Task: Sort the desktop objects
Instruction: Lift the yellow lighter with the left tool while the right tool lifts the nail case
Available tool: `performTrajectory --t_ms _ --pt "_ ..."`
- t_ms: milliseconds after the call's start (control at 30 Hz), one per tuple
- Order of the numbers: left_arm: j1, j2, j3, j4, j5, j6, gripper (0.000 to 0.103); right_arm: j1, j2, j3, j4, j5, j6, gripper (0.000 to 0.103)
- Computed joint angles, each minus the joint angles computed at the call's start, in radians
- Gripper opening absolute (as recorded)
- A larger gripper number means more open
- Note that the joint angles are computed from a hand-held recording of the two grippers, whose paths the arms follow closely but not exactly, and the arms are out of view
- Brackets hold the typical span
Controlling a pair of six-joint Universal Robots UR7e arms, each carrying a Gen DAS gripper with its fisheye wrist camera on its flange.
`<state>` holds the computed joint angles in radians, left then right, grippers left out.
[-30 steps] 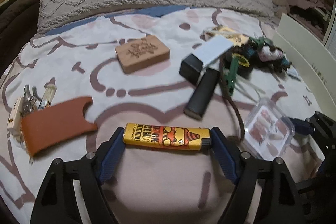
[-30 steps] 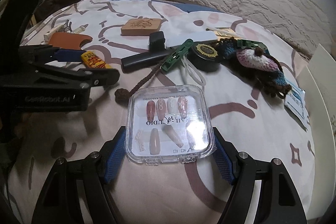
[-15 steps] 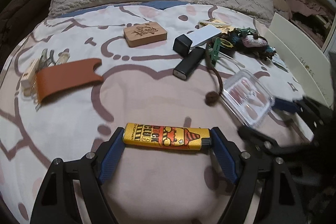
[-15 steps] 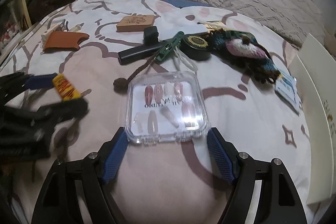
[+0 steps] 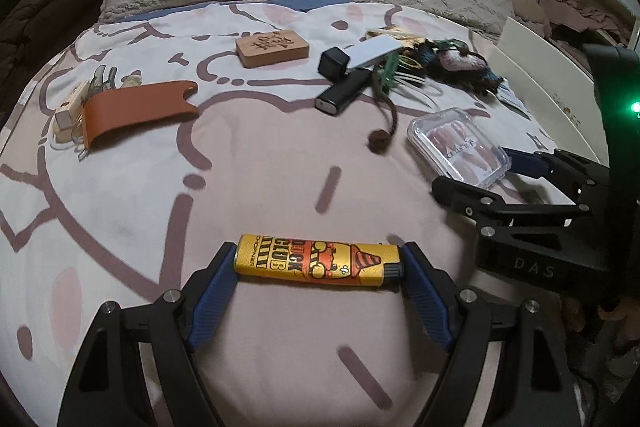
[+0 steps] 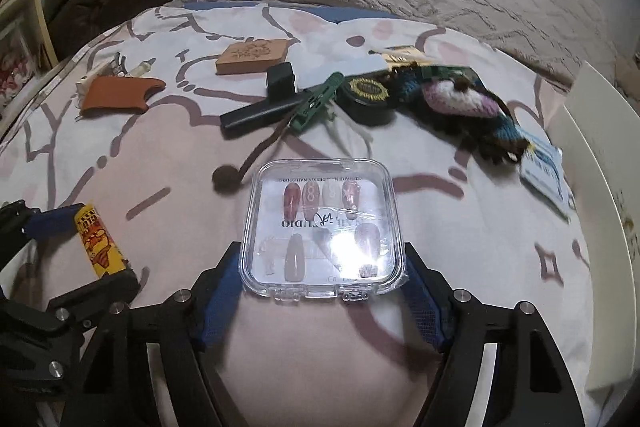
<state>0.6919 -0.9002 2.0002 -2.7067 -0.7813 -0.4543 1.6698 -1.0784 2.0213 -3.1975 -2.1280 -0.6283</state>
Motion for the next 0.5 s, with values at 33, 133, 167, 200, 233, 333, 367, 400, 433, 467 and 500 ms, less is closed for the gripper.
performTrajectory --t_ms 33,133,167,200,233,333,367,400,433,467,500 --pt "-0.004 -0.004 0.009 -0.003 -0.003 -0.006 0.081 0.002 -0.007 0.012 -0.005 -0.003 0.003 0.075" --pt "-0.016 -0.013 0.031 -0.007 0.000 -0.031 0.081 0.007 -0.028 0.042 -0.007 -0.012 0.025 0.075" --pt "-0.020 -0.015 0.038 -0.008 0.001 -0.039 0.081 0.008 -0.036 0.053 -0.004 -0.018 0.036 0.075" --pt "-0.024 -0.019 0.045 -0.010 0.003 -0.047 0.081 0.009 -0.044 0.062 0.000 -0.022 0.046 0.075" --pt "-0.029 -0.022 0.053 -0.012 0.005 -0.055 0.081 0.010 -0.052 0.070 0.004 -0.025 0.056 0.075" --pt "-0.042 -0.030 0.075 -0.022 0.009 -0.074 0.081 0.010 -0.087 0.105 0.024 -0.029 0.092 0.075" --pt "-0.048 -0.034 0.085 -0.026 0.010 -0.083 0.081 0.011 -0.098 0.119 0.025 -0.031 0.099 0.075" --pt "-0.054 -0.038 0.095 -0.031 0.012 -0.092 0.081 0.012 -0.107 0.132 0.019 -0.035 0.104 0.075" --pt "-0.058 -0.041 0.102 -0.035 0.013 -0.098 0.081 0.014 -0.116 0.147 0.012 -0.040 0.108 0.075" --pt "-0.063 -0.044 0.111 -0.039 0.016 -0.105 0.081 0.015 -0.125 0.161 0.007 -0.045 0.112 0.075" --pt "-0.070 -0.047 0.121 -0.043 0.019 -0.114 0.081 0.017 -0.132 0.173 0.003 -0.049 0.116 0.075"
